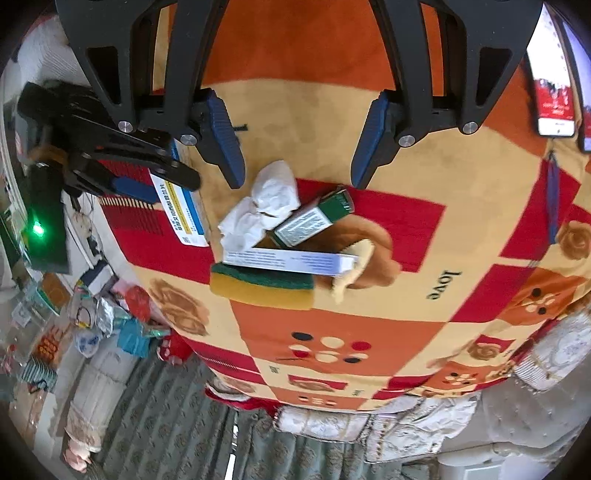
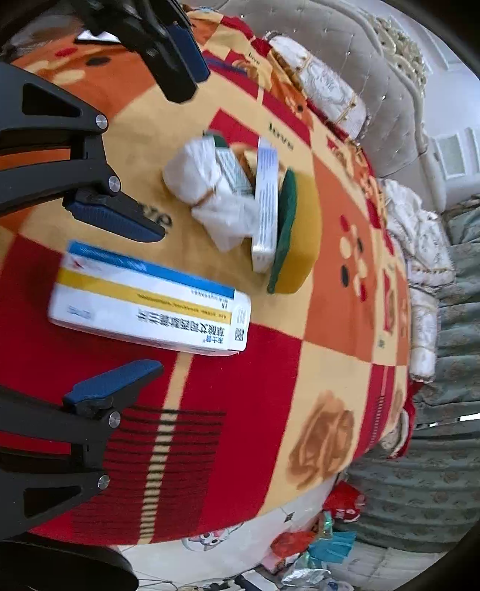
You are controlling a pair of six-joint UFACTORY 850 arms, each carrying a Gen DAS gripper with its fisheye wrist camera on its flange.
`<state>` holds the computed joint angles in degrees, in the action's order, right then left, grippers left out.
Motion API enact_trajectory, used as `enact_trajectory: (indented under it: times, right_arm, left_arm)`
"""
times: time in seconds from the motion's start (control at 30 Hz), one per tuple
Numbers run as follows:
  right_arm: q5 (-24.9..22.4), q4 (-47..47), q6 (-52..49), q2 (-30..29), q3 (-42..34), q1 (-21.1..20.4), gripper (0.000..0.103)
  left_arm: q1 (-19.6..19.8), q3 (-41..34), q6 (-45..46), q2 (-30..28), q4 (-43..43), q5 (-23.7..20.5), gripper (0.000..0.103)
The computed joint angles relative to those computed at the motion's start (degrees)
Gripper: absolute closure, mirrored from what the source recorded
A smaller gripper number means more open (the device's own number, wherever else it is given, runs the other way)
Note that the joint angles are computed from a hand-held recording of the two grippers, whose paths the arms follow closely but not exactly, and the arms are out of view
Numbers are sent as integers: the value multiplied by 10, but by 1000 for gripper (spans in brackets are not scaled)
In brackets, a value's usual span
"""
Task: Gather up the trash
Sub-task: 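Grasp the white tissue with the left tool while the right tool grasps the white-and-blue medicine box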
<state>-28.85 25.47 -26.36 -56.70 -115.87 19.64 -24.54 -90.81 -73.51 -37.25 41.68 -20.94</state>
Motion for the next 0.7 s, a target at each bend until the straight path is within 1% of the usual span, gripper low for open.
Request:
enact_trajectory:
  times: [0.03, 0.07, 0.1, 0.13, 0.2, 0.33, 0.4, 0.47, 0.5, 0.53, 0.6, 0.67, 0.7]
  right_arm:
    - [-6, 4, -4, -7, -10, -1, 40]
    - [-9, 11, -11, -12, -15, -3, 47]
    - [-14, 20, -20, -18, -22, -5, 50]
    - [-16, 44, -42, -18, -21, -9, 50]
    - [-19, 56, -55, -14, -15, -12, 51]
    - [-11, 94, -115, 20, 36, -19, 51]
    - [-12, 105, -128, 29, 49, -22, 51]
    - [-27, 97, -122, 26, 45, -23, 51]
    - [-27, 94, -120, 26, 46, -23, 51]
    - [-23, 97, -126, 27, 50, -22, 51]
    - [-23, 94, -123, 28, 54, -21, 51]
    - [-14, 104, -133, 34, 68, -21, 50]
    - [-5, 115, -145, 39, 79, -21, 50]
  left_arm:
    - [0, -9, 12, -7, -9, -4, 44]
    - [0, -19, 25, -15, -18, -9, 44]
    - [0, -33, 44, -26, -33, -14, 44]
    - [0, -51, 71, -40, -55, -21, 45]
    - [2, -78, 103, -61, -83, -29, 45]
    - [4, -112, 126, -89, -105, -33, 45]
    - [4, -129, 139, -103, -115, -39, 45]
    - [5, -157, 173, -122, -150, -57, 45]
    - [6, -165, 181, -129, -162, -60, 46]
    - [7, -170, 184, -133, -173, -62, 48]
    - [8, -173, 180, -136, -177, -66, 64]
    - [9, -168, 170, -132, -178, -63, 72]
    - [10, -162, 177, -128, -186, -59, 74]
